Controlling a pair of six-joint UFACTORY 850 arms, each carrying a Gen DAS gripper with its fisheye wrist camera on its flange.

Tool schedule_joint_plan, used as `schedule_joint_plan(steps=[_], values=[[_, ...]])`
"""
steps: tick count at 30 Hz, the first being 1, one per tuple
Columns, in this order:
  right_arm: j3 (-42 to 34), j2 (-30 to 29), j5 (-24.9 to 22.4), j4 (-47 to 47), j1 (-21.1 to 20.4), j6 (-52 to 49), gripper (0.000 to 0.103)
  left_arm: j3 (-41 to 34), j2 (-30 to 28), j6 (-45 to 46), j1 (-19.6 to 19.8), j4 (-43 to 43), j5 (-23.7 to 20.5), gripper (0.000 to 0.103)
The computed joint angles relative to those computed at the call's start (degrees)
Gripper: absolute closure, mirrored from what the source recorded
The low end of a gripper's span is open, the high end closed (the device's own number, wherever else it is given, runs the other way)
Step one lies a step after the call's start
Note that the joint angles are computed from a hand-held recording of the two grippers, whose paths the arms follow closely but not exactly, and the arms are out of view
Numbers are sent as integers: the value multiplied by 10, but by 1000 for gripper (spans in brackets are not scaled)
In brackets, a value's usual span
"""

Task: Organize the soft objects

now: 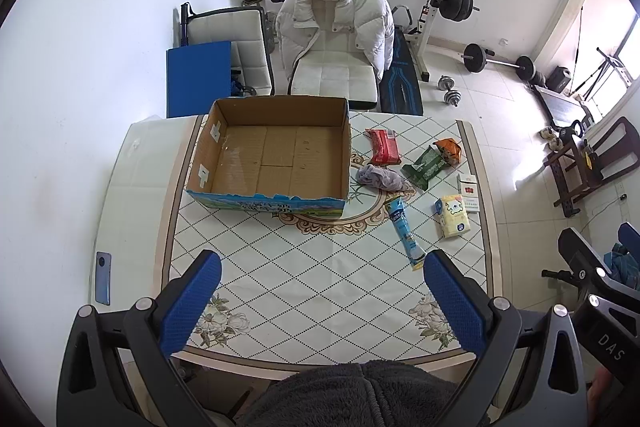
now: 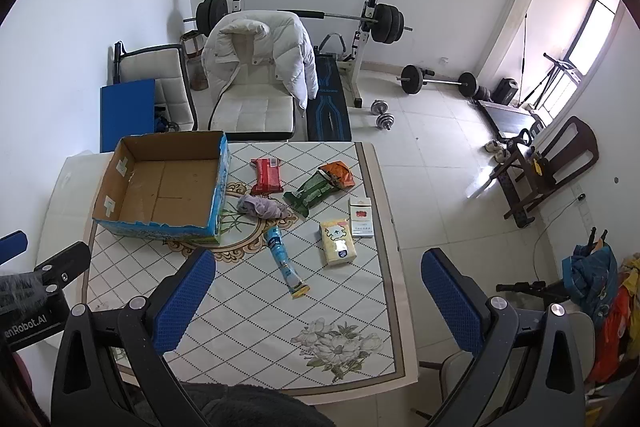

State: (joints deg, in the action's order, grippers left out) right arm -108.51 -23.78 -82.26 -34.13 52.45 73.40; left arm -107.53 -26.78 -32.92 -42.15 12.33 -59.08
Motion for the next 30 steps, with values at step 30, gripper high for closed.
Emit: schedule_joint_plan(steps=[30], values=[[19, 5, -4, -14, 11, 23, 0, 22, 17, -7, -5, 5, 9, 0]])
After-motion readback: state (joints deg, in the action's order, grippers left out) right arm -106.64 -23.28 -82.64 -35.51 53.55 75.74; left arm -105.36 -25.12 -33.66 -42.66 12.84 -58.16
